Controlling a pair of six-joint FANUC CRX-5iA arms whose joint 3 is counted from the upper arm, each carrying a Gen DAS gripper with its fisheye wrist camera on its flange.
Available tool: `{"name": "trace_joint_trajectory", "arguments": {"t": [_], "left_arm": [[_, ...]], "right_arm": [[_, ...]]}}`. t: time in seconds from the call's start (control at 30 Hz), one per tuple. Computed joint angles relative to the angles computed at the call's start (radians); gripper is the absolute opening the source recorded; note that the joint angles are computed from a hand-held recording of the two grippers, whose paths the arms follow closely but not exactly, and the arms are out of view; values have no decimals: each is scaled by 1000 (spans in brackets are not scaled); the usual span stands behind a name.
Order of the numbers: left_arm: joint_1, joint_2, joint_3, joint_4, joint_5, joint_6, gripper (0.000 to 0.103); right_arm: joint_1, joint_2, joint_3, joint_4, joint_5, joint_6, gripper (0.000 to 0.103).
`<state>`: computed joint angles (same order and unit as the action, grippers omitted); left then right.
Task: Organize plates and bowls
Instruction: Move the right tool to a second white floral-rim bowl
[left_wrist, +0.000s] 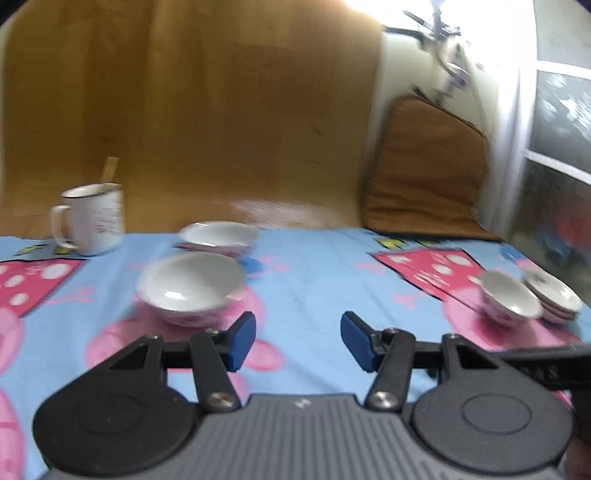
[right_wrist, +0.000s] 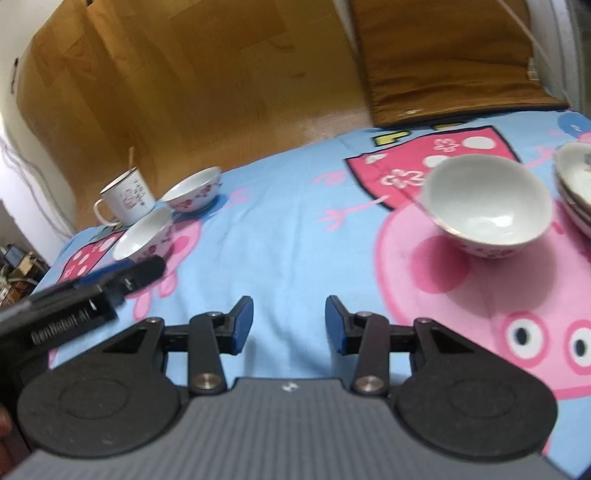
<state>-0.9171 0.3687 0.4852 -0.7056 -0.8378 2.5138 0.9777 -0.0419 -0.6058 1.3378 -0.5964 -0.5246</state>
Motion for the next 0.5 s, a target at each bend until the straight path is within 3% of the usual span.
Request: {"name": "trace_joint_trajectory", "arguments": {"t": [0.27, 0.5], "left_arm": [[41, -71, -82, -92, -76, 238, 53], [94, -87, -116, -50, -85, 309, 52]], "right_arm": [[16, 51, 45, 1, -2, 63, 46], [4, 75, 96, -53, 31, 127, 45]]}}
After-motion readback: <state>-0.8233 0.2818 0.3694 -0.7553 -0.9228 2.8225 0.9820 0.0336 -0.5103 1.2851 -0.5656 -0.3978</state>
